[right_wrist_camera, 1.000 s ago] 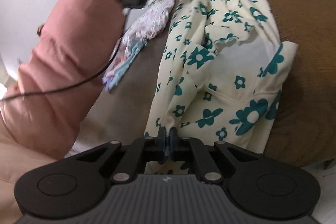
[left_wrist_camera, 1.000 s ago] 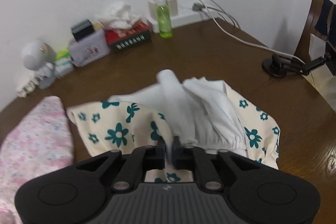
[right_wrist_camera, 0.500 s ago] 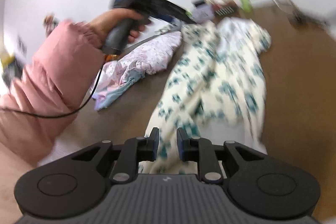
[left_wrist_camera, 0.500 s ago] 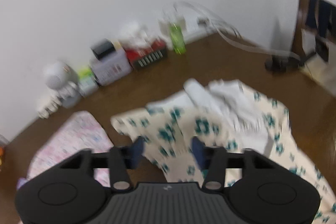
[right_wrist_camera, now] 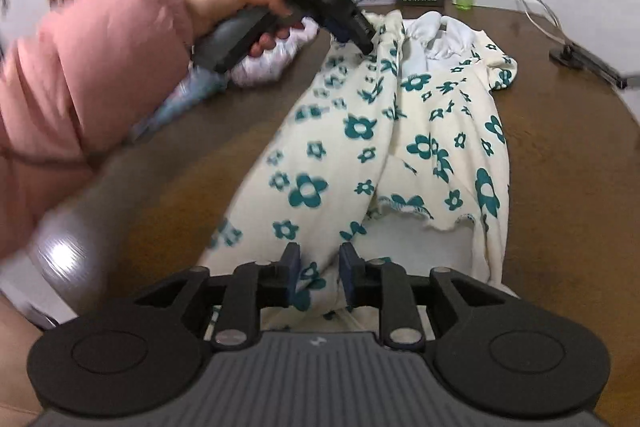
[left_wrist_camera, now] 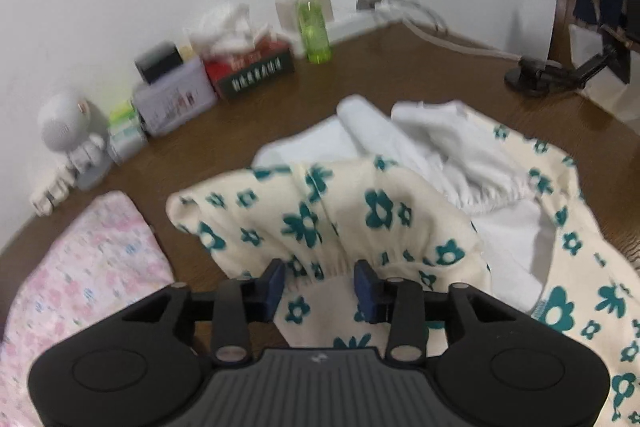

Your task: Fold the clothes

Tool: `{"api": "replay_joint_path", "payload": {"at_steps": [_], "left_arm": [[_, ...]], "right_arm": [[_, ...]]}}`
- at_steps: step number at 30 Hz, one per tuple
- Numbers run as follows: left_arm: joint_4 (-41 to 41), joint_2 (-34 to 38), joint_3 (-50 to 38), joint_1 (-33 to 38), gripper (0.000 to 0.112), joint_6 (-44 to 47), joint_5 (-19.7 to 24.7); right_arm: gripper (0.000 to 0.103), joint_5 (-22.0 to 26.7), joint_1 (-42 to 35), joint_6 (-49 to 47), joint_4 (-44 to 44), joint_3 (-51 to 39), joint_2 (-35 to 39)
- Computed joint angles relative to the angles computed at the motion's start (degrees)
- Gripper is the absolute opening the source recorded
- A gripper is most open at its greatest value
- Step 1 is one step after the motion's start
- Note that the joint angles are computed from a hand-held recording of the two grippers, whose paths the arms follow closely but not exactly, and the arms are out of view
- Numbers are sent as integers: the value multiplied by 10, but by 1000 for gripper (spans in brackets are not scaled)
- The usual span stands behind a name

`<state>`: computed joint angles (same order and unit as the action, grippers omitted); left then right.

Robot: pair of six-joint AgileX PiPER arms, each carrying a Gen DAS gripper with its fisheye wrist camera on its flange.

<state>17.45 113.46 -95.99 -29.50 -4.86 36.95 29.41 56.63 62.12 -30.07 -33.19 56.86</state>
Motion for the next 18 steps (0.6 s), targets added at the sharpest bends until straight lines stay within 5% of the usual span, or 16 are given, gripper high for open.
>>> {"api": "replay_joint_path", "payload": {"at_steps": [4, 11, 16, 18], "left_arm": [[41, -11, 8, -5, 44, -22, -15], [102, 44, -29, -35, 35, -68, 24], [142, 50, -41, -58, 27, -66, 64], [174, 45, -28, -72, 22, -76, 79]], "right_arm": [[41, 22, 36, 18, -26, -21, -9], [49, 55, 51, -122, 50, -111, 119], [44, 117, 84, -165, 35, -153, 173], [27, 131, 75, -213, 60, -154, 161]]}}
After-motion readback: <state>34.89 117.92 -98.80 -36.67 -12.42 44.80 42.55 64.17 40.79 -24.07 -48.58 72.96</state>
